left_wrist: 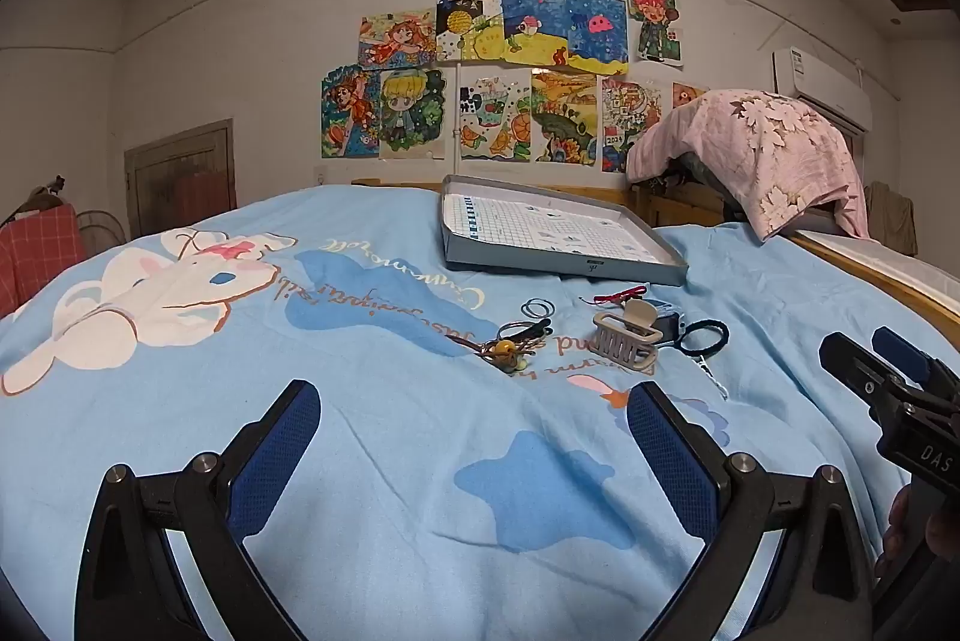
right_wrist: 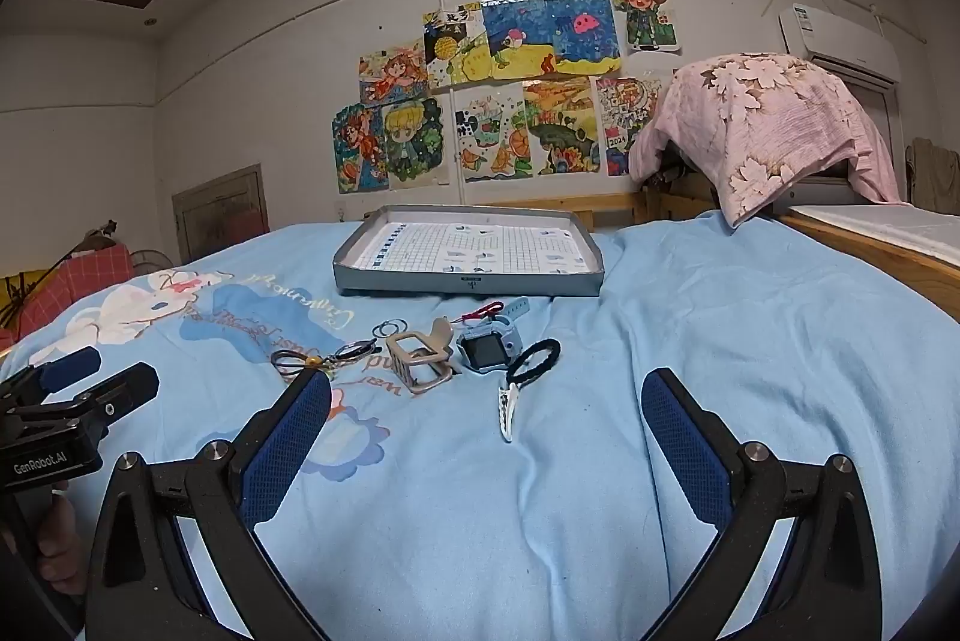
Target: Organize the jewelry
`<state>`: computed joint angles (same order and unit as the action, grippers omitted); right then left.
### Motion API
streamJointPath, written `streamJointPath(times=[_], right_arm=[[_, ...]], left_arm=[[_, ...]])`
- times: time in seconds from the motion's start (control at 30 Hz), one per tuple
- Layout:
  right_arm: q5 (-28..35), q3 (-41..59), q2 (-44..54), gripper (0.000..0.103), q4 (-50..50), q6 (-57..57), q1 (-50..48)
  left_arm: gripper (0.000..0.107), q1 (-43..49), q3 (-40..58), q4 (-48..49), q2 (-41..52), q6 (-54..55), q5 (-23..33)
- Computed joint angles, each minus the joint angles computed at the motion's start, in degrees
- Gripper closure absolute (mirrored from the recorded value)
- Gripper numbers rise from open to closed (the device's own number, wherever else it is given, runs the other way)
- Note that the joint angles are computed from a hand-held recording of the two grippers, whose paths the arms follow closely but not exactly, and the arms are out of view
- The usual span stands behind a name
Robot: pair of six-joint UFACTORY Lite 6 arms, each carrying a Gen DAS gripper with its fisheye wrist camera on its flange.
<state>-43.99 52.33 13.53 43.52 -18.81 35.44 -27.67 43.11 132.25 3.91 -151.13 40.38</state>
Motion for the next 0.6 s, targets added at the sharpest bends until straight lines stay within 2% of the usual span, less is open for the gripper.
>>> streamJointPath(times=[0.6], right_arm=[[-0.1, -0.1, 0.0, 0.001, -0.1, 0.3, 0.0]], left_arm=[[0.004, 0.0, 0.0, -0.1, 0.0, 0.0, 0.0]])
